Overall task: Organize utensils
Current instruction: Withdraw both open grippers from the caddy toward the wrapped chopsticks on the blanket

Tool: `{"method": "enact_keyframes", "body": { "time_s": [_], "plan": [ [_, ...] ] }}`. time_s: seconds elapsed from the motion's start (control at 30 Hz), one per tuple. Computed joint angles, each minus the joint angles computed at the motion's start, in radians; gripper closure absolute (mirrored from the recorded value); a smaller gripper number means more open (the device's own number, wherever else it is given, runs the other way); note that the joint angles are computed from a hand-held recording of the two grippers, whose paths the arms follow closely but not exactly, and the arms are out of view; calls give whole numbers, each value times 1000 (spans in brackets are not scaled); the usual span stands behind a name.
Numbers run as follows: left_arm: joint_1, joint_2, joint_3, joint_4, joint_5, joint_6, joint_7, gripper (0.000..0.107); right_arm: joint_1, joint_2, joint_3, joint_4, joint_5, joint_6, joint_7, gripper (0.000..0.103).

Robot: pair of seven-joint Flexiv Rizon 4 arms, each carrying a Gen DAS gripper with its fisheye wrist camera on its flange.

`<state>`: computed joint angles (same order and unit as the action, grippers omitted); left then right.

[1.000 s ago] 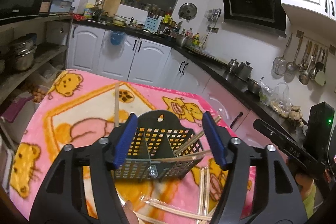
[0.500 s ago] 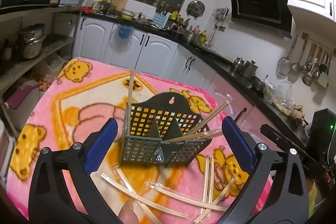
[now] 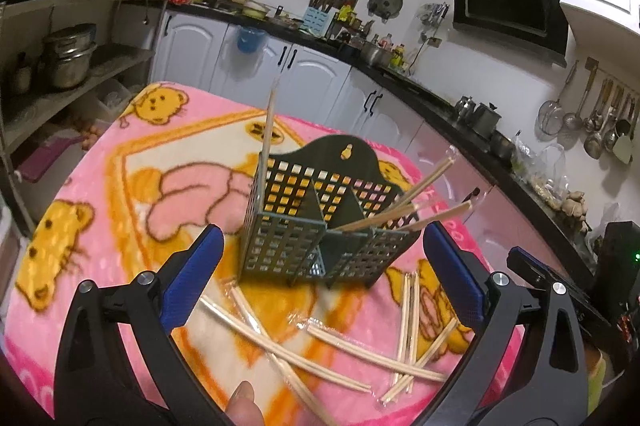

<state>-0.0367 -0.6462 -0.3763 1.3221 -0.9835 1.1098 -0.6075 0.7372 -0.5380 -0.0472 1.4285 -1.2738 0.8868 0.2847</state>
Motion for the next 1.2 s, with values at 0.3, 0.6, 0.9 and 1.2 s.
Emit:
{"method": "enact_keyframes", "body": {
  "time_s": [0.3,0.6,0.9,1.2],
  "plan": [
    [2,4,26,33,29,-6,-37,15,6,-3,23,36,39,19,-35,60],
    [6,0,35,47,66,-5,-70,15,22,-13,27,49,91,24,-68,60],
    [10,-2,48,66,105,-25,-105,15,34,-20,31,54,132,28,-100,60],
    [9,-16,65,67,152,-39,-149,15,39,-21,34,66,160,30,-117,60]
  ]
}}
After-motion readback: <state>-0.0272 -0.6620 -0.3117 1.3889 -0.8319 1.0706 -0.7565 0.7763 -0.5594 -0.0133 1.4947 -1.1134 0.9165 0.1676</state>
